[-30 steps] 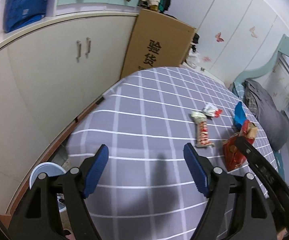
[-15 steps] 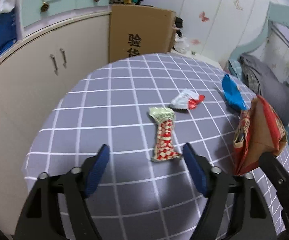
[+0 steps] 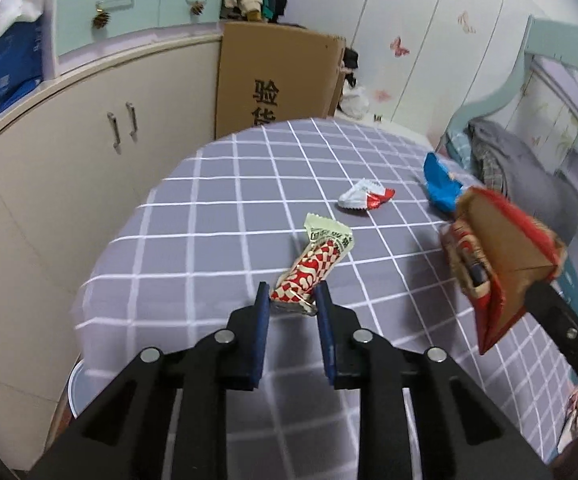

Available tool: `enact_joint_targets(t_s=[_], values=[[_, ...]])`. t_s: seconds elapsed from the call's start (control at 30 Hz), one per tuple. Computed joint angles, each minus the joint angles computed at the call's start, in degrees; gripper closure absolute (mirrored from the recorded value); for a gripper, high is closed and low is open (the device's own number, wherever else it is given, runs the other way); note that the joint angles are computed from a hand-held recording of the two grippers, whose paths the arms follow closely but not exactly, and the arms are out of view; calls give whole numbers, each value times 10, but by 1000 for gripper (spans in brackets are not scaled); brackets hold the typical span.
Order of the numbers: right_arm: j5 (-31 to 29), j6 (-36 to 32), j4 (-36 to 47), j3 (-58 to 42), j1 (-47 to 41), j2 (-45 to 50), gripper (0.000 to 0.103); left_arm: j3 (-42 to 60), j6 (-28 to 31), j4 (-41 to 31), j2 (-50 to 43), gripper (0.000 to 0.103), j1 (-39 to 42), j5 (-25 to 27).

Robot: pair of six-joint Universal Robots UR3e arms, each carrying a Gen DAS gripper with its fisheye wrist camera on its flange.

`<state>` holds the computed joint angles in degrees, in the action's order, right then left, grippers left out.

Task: Collect trash
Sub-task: 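Grasp the red-white candy wrapper with the left tool while the right lifts the bag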

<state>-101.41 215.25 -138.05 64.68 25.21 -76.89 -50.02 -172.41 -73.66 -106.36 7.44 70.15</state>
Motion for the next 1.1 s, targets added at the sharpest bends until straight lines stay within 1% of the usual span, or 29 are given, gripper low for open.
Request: enact_joint_targets(t_s=[0.07,0.17,0.3,0.37,0.43,0.53,0.67,0.73,0.87,0.9,0.97,1.0,1.03,1.07,1.1], values=[[-6,3,10,-29,19,15,86,-55,7,10,49,81,32,-28],[-11,4,25,-71,42,37,87,-102,23,8,98,81,75,-61],[-30,0,61,-148,79,79,87,-159,61,-23,167,81,156,-113],[-41,4,81,-180,94,97,87,-179,87,-49,194,81,191,-134],[-60,16,98,-194,111,106,87,-198,100,-61,213,82,208,-137],[-81,28,98,-163,130,93,87,-237,124,-79,247,81,227,-152],[-100,52,74,-88,140,60,87,-274,135,-93,275,81,232,-172],[-89,54,59,-59,136,47,87,-287,137,-97,283,81,219,-179],[-85,62,48,-34,128,36,87,-303,120,-75,283,81,177,-166],[-73,57,46,-31,122,34,86,-308,113,-64,283,81,167,-163],[-72,51,45,-29,121,34,82,-314,101,-49,283,81,155,-159],[-77,49,52,-36,123,38,74,-314,98,-47,281,81,152,-159],[-81,47,61,-49,123,46,59,-312,98,-48,278,81,149,-160],[-80,43,62,-56,122,52,52,-310,91,-42,274,81,143,-156],[-80,39,60,-59,121,54,51,-309,90,-39,271,81,138,-156]])
